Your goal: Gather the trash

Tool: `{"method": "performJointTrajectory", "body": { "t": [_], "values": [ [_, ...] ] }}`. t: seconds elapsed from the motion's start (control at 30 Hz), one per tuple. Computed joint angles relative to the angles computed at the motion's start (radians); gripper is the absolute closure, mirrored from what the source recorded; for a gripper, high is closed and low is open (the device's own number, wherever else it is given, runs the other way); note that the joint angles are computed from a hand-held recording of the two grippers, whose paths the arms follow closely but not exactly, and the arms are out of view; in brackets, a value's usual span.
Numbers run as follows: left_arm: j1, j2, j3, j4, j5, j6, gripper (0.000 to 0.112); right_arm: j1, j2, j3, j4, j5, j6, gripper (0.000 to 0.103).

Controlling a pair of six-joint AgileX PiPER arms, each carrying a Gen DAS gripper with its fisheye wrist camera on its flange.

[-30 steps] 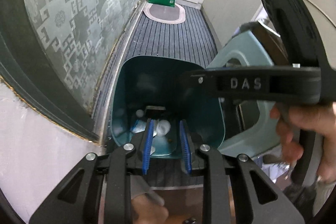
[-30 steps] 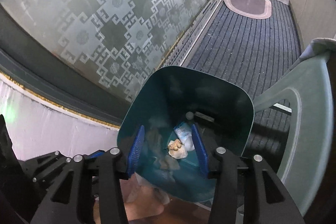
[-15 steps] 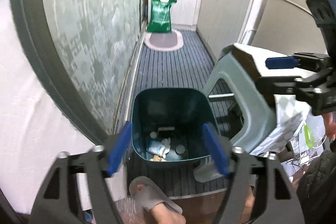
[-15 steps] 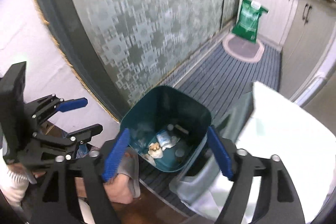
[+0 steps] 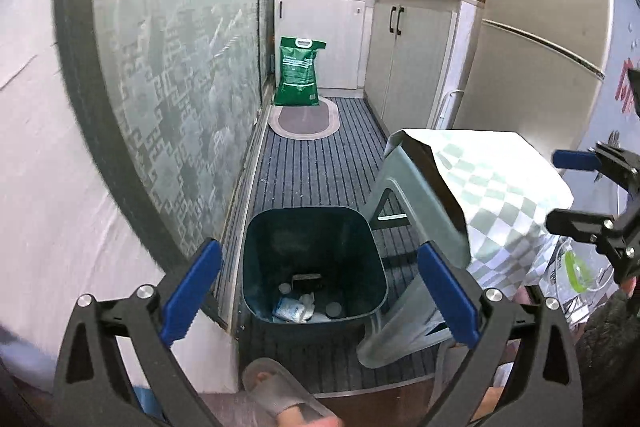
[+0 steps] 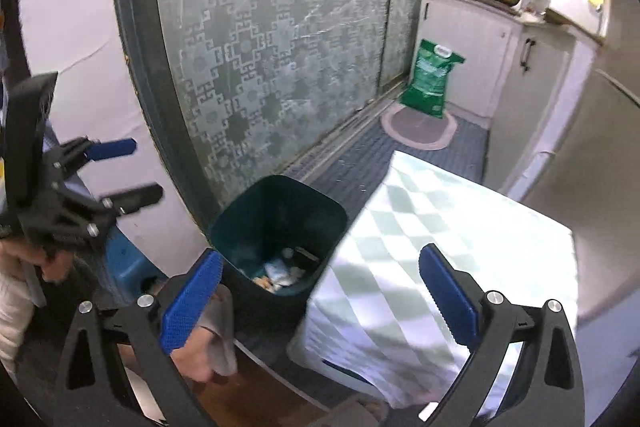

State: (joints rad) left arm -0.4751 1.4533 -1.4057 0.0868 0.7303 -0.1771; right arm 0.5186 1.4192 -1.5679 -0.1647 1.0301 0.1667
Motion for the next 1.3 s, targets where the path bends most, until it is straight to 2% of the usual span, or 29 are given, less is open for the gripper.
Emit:
{"method": "performJointTrajectory", "body": {
  "t": [0.3, 0.4, 0.53, 0.73, 0.87, 1.3],
  "values": [
    [-0.165, -0.107, 0.111, 0.328, 0.011, -0.32, 0.012, 0.121, -0.16, 0.123, -0.176, 0.048, 0.152, 0.004],
    [-0.196, -0.138, 0.142, 0.386, 0.018, -0.382, 0.012, 0.161, -0.212, 0.182, -0.21, 0.045, 0.21, 0.004],
    [-0.197, -0.168, 0.188, 0.382, 0.012, -0.402, 0.012, 0.195, -0.286, 0.286, -0.255, 0.036, 0.322, 0.004],
    [-0.208, -0.169, 0.218, 0.399, 0.044, -0.446, 0.012, 0.216, -0.321, 0.344, -0.299, 0.025, 0.384, 0.004],
    [-0.222, -0.173, 0.227, 0.405, 0.045, -0.442, 0.012, 0.18, -0.325, 0.369, -0.263, -0.006, 0.369, 0.004],
    [-0.256, -0.168, 0.237, 0.441, 0.049, -0.498, 0.012, 0.203, -0.319, 0.376, -0.265, -0.012, 0.372, 0.004]
  ]
}}
